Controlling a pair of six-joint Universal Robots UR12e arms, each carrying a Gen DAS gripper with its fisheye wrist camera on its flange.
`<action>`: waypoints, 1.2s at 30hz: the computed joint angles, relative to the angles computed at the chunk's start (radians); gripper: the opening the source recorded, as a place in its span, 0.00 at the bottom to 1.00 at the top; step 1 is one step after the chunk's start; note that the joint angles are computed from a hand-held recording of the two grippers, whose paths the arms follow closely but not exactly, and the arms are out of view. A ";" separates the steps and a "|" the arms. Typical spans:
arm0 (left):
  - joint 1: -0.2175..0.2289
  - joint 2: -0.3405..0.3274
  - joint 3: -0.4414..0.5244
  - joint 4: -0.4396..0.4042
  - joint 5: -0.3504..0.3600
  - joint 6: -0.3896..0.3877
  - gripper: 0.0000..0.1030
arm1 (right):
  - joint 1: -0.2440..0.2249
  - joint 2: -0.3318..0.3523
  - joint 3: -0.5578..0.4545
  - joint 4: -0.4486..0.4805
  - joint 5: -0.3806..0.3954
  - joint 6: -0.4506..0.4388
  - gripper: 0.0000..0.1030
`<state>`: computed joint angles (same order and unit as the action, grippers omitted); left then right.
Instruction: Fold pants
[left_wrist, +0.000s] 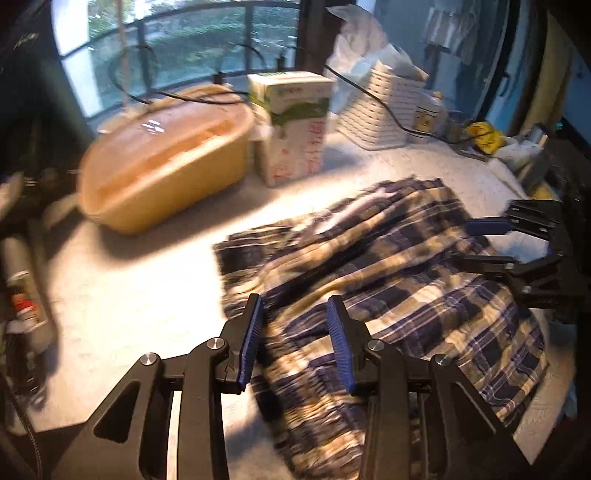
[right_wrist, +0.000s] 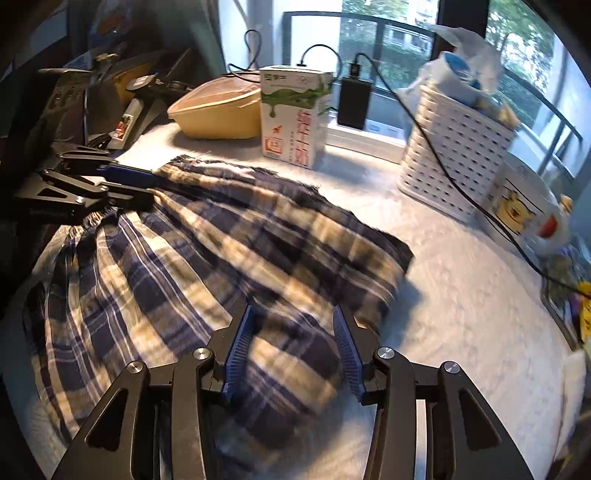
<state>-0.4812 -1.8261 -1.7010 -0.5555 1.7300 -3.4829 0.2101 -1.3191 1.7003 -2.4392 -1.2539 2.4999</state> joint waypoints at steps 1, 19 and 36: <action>-0.001 0.008 -0.008 0.019 -0.003 -0.008 0.36 | 0.000 -0.009 0.011 -0.018 -0.020 0.003 0.46; 0.046 0.011 -0.043 0.148 -0.077 -0.083 0.56 | -0.055 -0.018 0.021 -0.120 0.007 0.272 0.78; 0.076 -0.035 -0.044 0.186 -0.151 -0.079 0.57 | -0.045 0.073 -0.045 -0.089 0.093 0.326 0.78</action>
<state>-0.4053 -1.8612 -1.7454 -0.3691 1.5792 -3.5621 0.1651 -1.2462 1.6553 -2.5282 -1.1606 2.8259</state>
